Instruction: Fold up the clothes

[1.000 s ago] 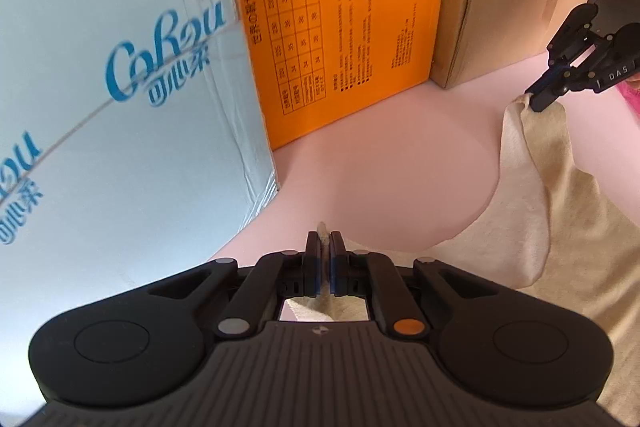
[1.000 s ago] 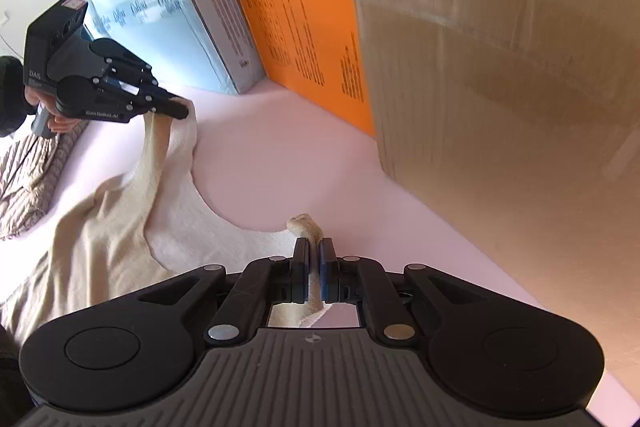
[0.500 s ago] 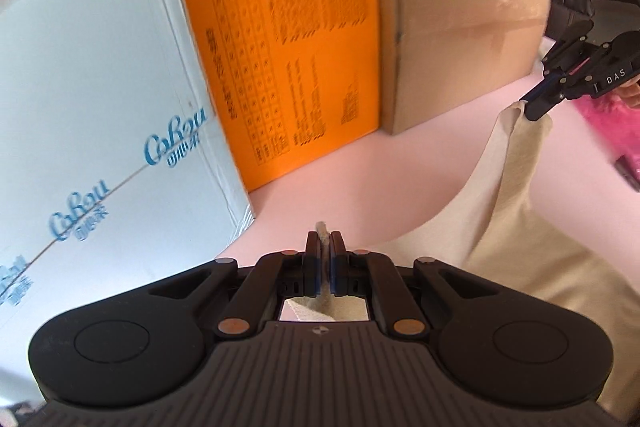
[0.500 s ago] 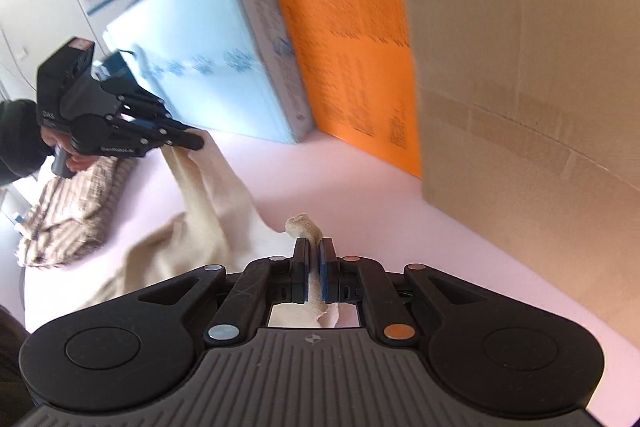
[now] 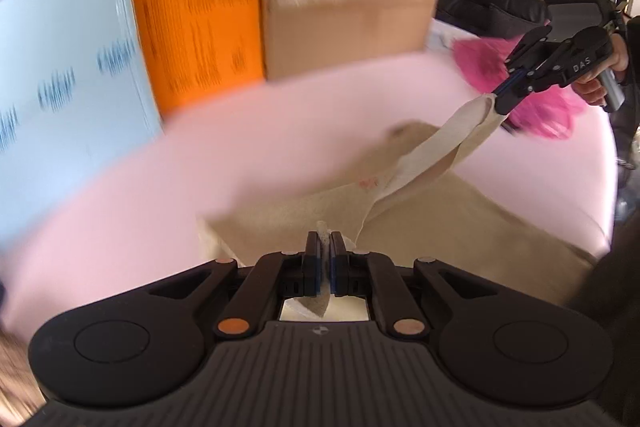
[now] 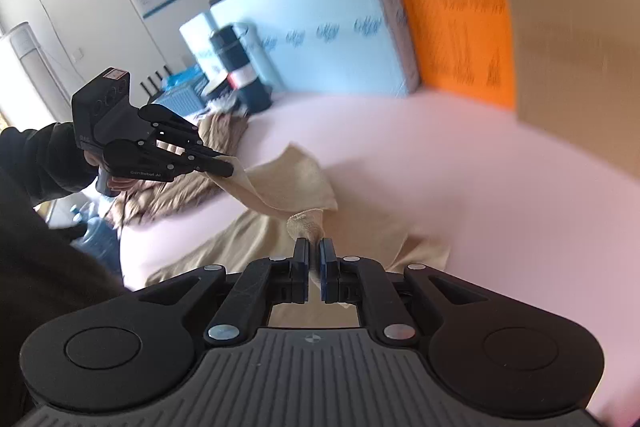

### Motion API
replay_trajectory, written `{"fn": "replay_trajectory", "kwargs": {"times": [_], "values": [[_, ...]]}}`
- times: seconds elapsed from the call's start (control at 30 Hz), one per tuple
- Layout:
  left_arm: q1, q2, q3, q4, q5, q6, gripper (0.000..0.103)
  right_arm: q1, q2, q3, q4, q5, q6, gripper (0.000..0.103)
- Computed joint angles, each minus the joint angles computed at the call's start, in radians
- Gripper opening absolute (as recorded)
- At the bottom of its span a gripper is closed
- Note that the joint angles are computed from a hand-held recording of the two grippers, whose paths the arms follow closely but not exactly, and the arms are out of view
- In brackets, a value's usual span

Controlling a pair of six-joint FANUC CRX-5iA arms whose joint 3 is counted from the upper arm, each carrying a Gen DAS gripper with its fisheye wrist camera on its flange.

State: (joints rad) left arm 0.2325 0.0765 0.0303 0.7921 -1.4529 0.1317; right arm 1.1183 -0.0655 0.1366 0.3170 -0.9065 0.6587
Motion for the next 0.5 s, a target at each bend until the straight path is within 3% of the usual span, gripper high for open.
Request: {"fn": "replay_trajectory", "kwargs": {"times": [0.1,0.17,0.2,0.23,0.3,0.33,0.4,0.5], "values": [[0.031,-0.045,-0.068,-0.097,-0.006,0.013,0.004,0.043,0.010,-0.022,-0.031,-0.050,-0.047,0.008],[0.046,-0.069,-0.097,-0.162,0.001,0.026,0.008,0.061,0.042,0.002,-0.060,-0.129,-0.033,0.015],[0.055,-0.081,-0.110,-0.183,0.005,0.029,0.008,0.069,0.057,0.014,-0.071,-0.166,-0.028,0.025],[0.070,-0.092,-0.122,-0.180,-0.002,0.020,0.009,0.081,0.065,0.016,-0.060,-0.187,-0.038,0.030],[0.099,-0.104,-0.131,-0.154,-0.029,-0.001,0.014,0.101,0.048,-0.023,0.004,-0.156,-0.107,0.035],[0.109,-0.110,-0.135,-0.134,-0.032,-0.009,0.019,0.111,0.037,-0.048,0.055,-0.135,-0.156,0.046],[0.113,-0.110,-0.136,-0.089,-0.020,-0.004,0.030,0.122,0.022,-0.101,0.185,-0.105,-0.258,0.055],[0.077,-0.101,-0.133,-0.022,0.076,0.079,0.048,0.100,0.042,-0.131,0.307,-0.085,-0.362,0.056]]}}
